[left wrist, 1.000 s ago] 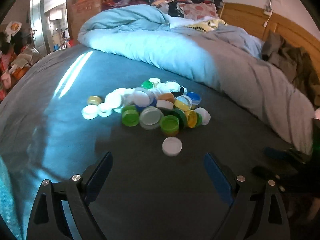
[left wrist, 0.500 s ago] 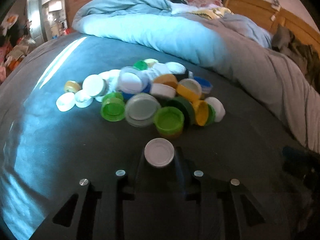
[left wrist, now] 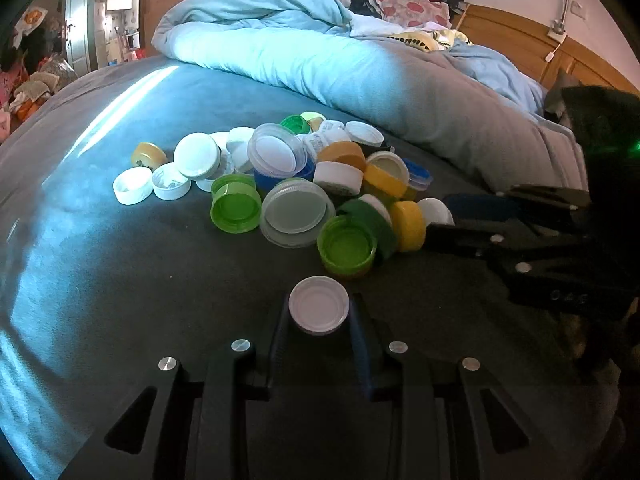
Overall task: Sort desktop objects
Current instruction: 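Grasp a white cap from the bed with the right tool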
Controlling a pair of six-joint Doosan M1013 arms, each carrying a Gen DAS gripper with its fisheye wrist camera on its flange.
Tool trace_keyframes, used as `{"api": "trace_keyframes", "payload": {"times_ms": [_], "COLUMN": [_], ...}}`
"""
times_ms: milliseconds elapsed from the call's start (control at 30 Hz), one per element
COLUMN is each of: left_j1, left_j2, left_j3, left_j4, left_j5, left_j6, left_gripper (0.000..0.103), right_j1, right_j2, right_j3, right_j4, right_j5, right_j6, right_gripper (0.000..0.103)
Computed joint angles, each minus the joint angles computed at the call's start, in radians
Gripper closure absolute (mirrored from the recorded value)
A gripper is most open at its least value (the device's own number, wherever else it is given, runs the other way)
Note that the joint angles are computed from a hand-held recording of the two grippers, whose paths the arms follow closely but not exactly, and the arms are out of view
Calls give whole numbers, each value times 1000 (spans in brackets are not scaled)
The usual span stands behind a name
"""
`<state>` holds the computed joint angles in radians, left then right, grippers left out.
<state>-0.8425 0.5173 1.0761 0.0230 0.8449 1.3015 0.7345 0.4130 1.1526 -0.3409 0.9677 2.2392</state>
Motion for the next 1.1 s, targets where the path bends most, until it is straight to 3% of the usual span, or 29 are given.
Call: {"api": "trace_keyframes", "payload": {"times_ms": [233,333,400,467,567,700,800,833,967,1000,1100], "left_j1": [2,7,8,8,1,0,2,4,-1,-6,-20], "left_j2": [-6,-16,-28,-34,-30,-29,-38,-44,-75,-87,-117], "left_j3": [8,18,40,50,43,41,49,55,93,105,142], "left_j4": [-9,-53,-64,-60,-30,-26,-27,-40,-30,-24,-113], "left_j5": [-7,-17,-27,-35,-23,-23,-27,-29,-40,-43,-66], "left_j6": [2,31,29,18,7,8,-4,0,-22,-29,117], "left_gripper": [71,71,71,71,71,70,70,68,38,37,35], "right_j1": [38,89,107,142,184,175,169,167,158,158,158], "right_j2": [-65,-99,-105,-137,-148,-124,-121,-123,-166,-173,-175], "right_j3": [74,115,133,188,204,178,178,185,260,273,277], "right_j4": [-6,-39,2,-141,-305,-273,-268,-265,-280,-288,-292], "right_j5": [-41,-66,-34,-42,60,79,39,29,-65,-81,-96], "right_j6": [155,251,280,474,672,615,609,612,717,739,753], "right_gripper": [71,71,70,70,70,70,70,70,68,64,63]}}
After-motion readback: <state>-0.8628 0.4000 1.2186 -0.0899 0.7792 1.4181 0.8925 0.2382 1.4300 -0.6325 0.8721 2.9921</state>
